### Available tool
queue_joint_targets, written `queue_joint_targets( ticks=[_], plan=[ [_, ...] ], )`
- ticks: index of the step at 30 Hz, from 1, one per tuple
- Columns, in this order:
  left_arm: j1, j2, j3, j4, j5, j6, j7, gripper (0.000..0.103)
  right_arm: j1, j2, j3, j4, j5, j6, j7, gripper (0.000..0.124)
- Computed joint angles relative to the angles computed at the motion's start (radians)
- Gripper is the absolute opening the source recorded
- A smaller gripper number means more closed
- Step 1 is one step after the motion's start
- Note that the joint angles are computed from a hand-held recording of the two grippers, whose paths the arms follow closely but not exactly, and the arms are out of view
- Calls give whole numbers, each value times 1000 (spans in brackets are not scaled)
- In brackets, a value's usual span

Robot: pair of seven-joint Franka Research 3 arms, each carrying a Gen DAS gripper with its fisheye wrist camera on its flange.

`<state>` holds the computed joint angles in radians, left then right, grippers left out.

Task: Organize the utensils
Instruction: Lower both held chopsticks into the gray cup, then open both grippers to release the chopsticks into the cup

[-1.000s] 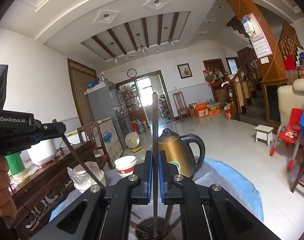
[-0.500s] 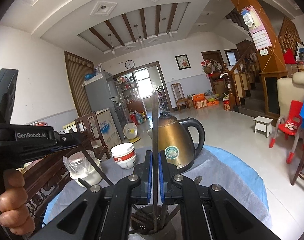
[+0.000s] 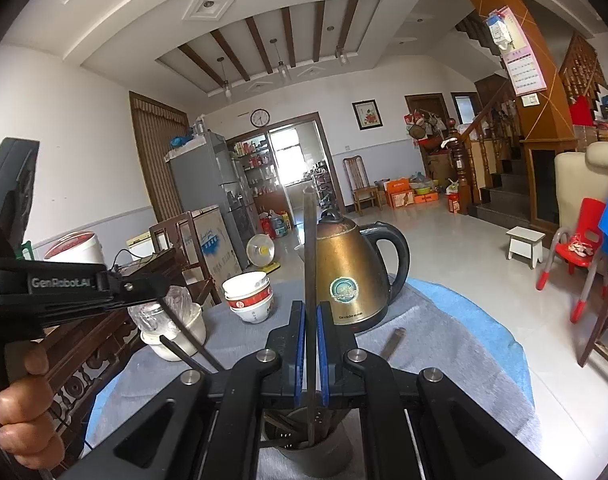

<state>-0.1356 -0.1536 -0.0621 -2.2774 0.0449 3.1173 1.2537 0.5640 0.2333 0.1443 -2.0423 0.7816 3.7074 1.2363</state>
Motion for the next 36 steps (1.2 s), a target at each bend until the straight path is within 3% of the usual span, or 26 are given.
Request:
queue_joint_targets(
  ticks=[2, 5, 7, 10, 13, 18, 24, 27, 30, 31, 36],
  plan=[
    [-34, -19, 31, -17, -42, 4, 42, 7, 2, 0, -1, -3, -3, 15, -5, 6],
    [-26, -50, 32, -46, -33, 7, 39, 11, 18, 16, -7, 14, 35, 22, -55, 6],
    [-4, -73, 21, -67, -13, 2, 22, 23, 17, 21, -5, 19, 46, 10, -61, 6],
    [147, -121, -89, -111, 118, -5, -107, 45, 16, 28, -4, 21, 51, -13, -62, 6],
    [253, -183, -153, -166, 224, -13, -214, 63, -1, 19, 4, 5, 19, -63, -28, 6],
    [405, -292, -246, -245, 371, -46, -365, 76, -92, -18, 52, -65, -176, -131, 198, 8],
    [428, -379, -257, -300, 478, -86, -451, 85, -148, -74, 72, -135, -360, -178, 420, 10],
    [444, -426, -287, -317, 534, -122, -501, 87, -190, -107, 89, -184, -489, -157, 562, 16],
    [402, -460, -267, -340, 563, -161, -510, 87, -199, -147, 78, -241, -576, -111, 677, 42],
    [387, -468, -260, -344, 569, -175, -510, 87, -188, -161, 68, -261, -575, -86, 691, 63],
    [368, -531, -270, -378, 616, -215, -559, 87, -128, -239, 37, -355, -504, 14, 654, 66]
  ],
)
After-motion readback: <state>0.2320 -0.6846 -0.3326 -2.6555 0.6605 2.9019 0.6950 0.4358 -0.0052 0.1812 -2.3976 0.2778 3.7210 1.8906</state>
